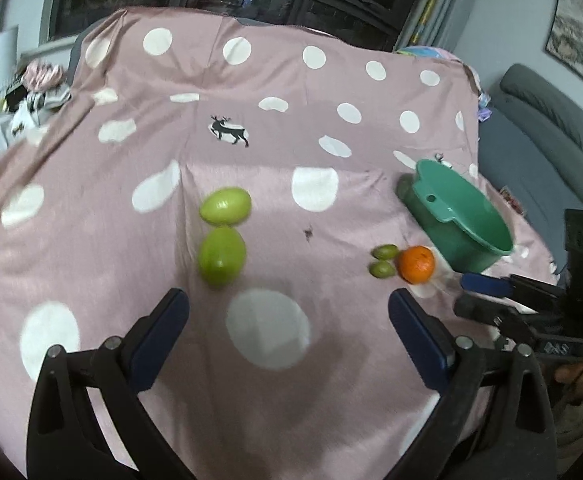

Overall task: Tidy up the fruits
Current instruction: 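Move both grippers back toward the green mangoes on the sheet, then grasp a green mango with left gripper while right grasps the other mango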

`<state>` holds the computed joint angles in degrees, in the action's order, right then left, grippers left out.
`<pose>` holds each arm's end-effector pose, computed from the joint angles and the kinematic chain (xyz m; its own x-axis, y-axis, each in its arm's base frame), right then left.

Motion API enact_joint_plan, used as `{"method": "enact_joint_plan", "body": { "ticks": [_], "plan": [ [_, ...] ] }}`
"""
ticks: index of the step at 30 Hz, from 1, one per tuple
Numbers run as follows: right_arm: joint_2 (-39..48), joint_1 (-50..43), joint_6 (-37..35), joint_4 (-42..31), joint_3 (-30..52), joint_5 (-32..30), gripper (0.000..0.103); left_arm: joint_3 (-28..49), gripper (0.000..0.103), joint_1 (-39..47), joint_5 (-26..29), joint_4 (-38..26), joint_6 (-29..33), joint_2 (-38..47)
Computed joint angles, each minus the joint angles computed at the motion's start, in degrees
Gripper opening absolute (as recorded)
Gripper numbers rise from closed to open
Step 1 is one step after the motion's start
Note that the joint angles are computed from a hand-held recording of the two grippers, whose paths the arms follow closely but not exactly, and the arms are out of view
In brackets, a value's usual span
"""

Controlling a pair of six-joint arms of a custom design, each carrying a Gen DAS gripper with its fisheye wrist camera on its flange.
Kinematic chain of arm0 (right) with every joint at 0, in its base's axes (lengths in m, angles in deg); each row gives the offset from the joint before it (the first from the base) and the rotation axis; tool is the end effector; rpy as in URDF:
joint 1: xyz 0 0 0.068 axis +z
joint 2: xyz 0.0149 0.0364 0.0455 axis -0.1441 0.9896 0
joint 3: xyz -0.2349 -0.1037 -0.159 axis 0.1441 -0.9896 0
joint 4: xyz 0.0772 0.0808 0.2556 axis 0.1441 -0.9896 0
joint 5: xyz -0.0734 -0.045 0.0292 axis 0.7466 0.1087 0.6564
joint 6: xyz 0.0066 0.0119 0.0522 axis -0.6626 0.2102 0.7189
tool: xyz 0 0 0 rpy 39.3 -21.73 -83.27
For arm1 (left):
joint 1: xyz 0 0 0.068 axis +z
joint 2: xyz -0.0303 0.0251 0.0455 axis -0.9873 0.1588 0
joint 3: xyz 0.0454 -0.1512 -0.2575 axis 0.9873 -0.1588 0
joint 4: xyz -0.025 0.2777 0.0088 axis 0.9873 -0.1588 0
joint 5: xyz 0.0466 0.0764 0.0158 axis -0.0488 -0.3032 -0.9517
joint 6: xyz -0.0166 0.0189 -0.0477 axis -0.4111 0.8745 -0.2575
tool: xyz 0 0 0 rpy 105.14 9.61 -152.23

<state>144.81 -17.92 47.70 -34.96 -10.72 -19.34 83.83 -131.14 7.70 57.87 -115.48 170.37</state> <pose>0.2090 -0.0137 0.0287 -0.6578 -0.2854 -0.6970 -0.5626 0.8015 0.2028 0.1491 -0.1557 0.0448 -0.6872 -0.1802 -0.7038 0.0260 0.9620 -0.2717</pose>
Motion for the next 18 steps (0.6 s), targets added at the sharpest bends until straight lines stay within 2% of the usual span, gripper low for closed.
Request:
{"method": "enact_joint_plan", "body": {
  "ticks": [4, 6, 8, 13, 16, 18],
  "plan": [
    [1.10, 0.69, -0.90, 0.08, 0.22, -1.08, 0.059, 3.55, 0.093, 5.37, 3.70, -3.72, 6.83, 0.41],
    [1.68, 0.61, -1.22, -0.14, 0.61, -1.48, 0.059, 5.67, 0.084, 7.57, 5.70, -5.90, 9.66, 1.05],
    [2.23, 0.51, -1.37, -0.38, 1.04, -1.90, 0.059, 8.02, 0.081, 9.74, 7.45, -8.40, 12.06, 1.92],
    [3.70, -0.21, -1.98, -1.67, 2.75, -2.61, 0.059, 12.19, 0.078, 11.95, 8.80, -13.17, 14.31, 4.24],
    [4.53, -0.47, -1.88, -2.51, 3.90, -2.90, 0.059, 13.85, 0.072, 12.68, 9.59, -14.96, 14.68, 5.76],
    [4.77, -0.45, -1.89, -2.79, 4.22, -3.02, 0.059, 14.80, 0.072, 12.84, 8.71, -16.31, 15.05, 6.54]
  ]
}}
